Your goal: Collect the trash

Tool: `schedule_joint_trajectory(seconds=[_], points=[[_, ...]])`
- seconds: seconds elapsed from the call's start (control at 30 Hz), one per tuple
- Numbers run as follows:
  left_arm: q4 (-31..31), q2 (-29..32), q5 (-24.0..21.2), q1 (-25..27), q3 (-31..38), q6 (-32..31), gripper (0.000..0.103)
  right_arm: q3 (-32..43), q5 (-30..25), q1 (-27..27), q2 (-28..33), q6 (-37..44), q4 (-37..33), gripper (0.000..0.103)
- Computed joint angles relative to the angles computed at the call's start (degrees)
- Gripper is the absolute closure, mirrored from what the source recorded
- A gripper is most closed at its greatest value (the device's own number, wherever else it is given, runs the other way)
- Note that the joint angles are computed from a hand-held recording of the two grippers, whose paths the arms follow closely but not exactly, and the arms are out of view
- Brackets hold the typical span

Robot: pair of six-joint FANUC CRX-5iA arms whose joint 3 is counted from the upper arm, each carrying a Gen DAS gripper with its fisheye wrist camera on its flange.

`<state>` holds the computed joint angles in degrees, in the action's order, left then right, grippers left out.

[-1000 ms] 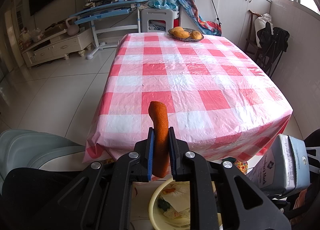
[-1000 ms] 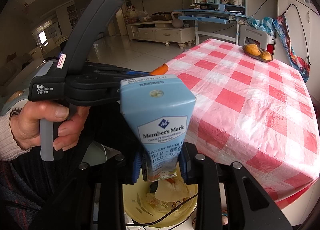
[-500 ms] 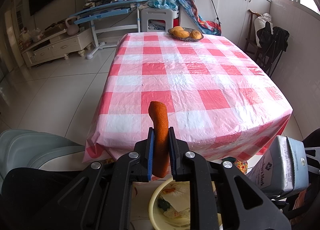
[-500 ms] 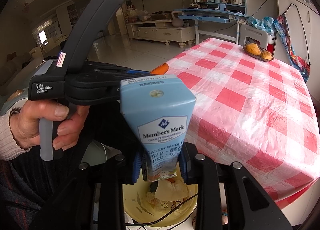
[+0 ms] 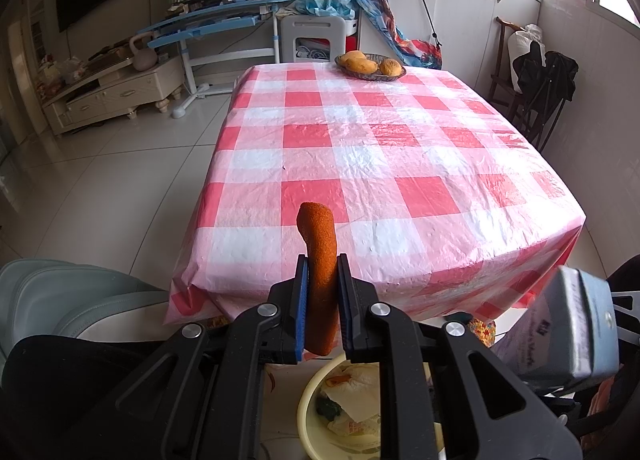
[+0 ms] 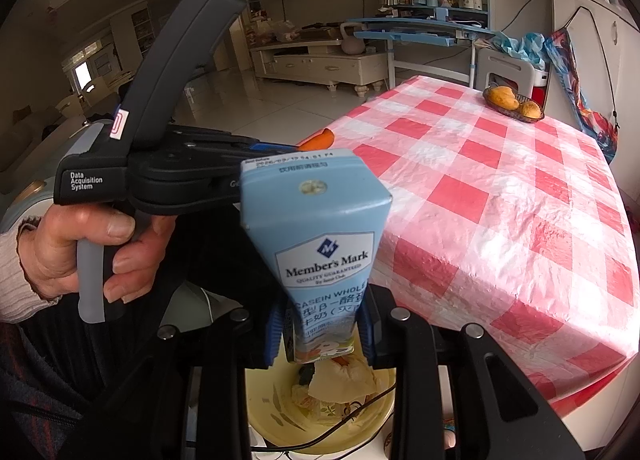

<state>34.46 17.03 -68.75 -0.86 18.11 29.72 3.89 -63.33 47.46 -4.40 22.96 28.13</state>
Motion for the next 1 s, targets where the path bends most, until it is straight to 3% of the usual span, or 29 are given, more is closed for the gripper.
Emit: schedule_joint_trajectory(seconds=[1.0], points=[[-0.63, -0.15, -0.48, -0.1, -0.23, -0.22, 0.089, 0.52, -0.16, 0.17, 0.29, 0.65, -0.68, 0.072]])
